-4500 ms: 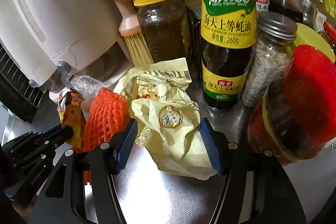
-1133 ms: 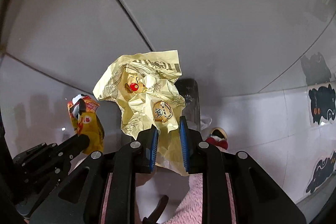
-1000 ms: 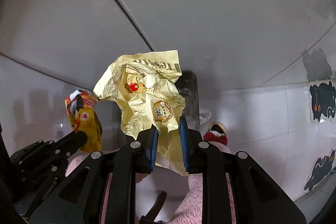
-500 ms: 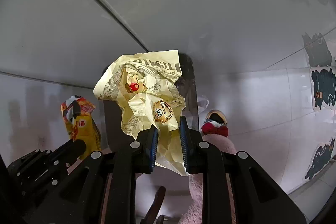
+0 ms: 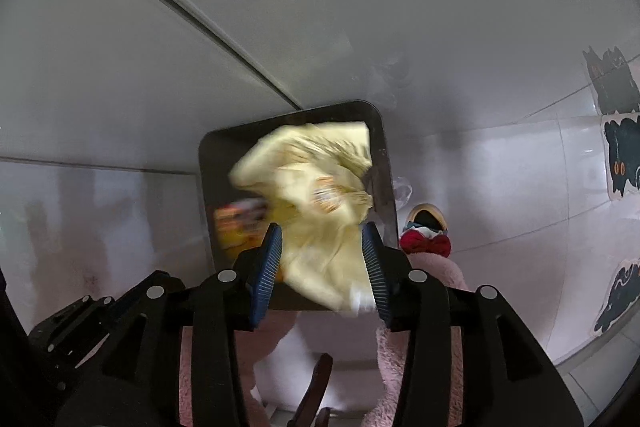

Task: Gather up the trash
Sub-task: 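Open both tools to drop wrapper and paper into the bin, then move both tools up toward the clear plastic bag and orange foam net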

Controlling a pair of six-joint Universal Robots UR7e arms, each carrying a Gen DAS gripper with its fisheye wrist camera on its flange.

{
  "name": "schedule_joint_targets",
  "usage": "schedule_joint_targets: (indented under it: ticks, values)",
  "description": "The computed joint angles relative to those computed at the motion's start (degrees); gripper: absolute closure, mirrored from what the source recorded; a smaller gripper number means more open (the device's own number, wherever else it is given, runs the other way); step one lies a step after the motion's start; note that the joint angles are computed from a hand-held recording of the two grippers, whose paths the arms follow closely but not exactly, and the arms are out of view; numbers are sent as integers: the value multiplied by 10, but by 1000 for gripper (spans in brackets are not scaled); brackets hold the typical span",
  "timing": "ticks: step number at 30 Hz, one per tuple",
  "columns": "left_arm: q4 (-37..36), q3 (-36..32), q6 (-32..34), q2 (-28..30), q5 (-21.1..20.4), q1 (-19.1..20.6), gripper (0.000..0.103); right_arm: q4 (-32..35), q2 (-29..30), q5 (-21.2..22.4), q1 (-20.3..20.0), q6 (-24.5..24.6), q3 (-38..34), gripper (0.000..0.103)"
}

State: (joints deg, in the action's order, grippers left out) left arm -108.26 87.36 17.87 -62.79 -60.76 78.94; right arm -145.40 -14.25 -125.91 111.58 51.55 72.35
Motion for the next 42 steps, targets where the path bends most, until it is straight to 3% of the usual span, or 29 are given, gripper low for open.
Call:
schedule_joint_targets:
  ticks: [3,8,12,15,21,32,42]
  values:
    - [-3,0,-5,0,2,-1,93,0,3,0,2,0,-6,56]
    - [-13,4,-6,-15,-2,-10,71,-12,-10,-19,15,-8,7,37]
    - [-27,22,-4,-41,-6,-24,53,-11,-28,-57,37,-12,20,17]
    - [-35,34,1,-65,-11,-36,43,0,-39,-90,60,-13,21,8]
    - [-40,57,15,-114,-17,-64,27,7,-72,-140,102,-20,45,4]
    - [-46,49,31,-193,-31,-128,9,-42,-128,-204,187,-59,63,4]
    - [-45,-33,37,-204,-43,-177,8,-51,-137,-257,235,-134,1,3]
